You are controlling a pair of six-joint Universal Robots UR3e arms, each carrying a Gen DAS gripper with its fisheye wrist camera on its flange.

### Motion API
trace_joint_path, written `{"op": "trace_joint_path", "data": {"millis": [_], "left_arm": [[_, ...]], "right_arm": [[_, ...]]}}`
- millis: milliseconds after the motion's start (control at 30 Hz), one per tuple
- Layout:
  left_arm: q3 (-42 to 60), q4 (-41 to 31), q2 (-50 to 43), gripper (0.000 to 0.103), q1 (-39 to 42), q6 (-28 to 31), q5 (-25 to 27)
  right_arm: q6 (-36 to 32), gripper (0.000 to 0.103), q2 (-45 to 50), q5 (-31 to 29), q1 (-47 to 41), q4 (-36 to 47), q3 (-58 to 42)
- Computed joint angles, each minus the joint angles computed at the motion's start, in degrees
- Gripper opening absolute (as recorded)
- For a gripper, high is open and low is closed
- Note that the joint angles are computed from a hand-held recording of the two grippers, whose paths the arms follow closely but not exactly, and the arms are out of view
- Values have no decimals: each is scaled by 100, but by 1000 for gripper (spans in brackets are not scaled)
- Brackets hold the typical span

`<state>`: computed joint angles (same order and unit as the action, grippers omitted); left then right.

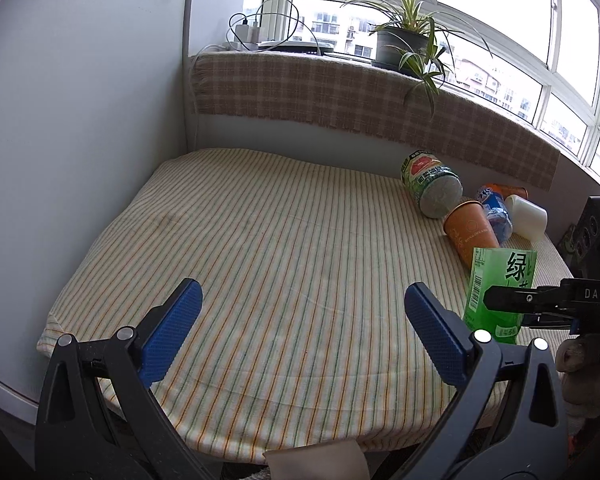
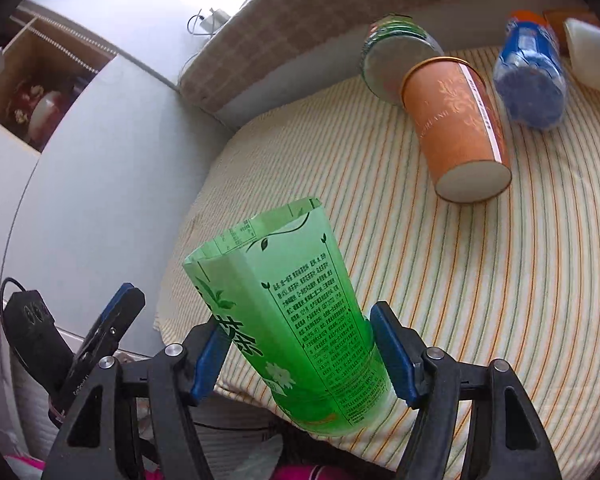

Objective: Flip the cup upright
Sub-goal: 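Lift the green bottle with the right gripper and rotate it upright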

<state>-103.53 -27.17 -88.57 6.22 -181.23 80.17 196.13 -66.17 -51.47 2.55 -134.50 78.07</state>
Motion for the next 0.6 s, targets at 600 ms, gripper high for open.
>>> {"op": "trace_joint_path", "data": {"millis": [600], "left_arm": [[389, -375, -178, 103, -246, -183, -285]], "right_arm": [[998, 73, 62, 393, -468, -1054, 801]]}}
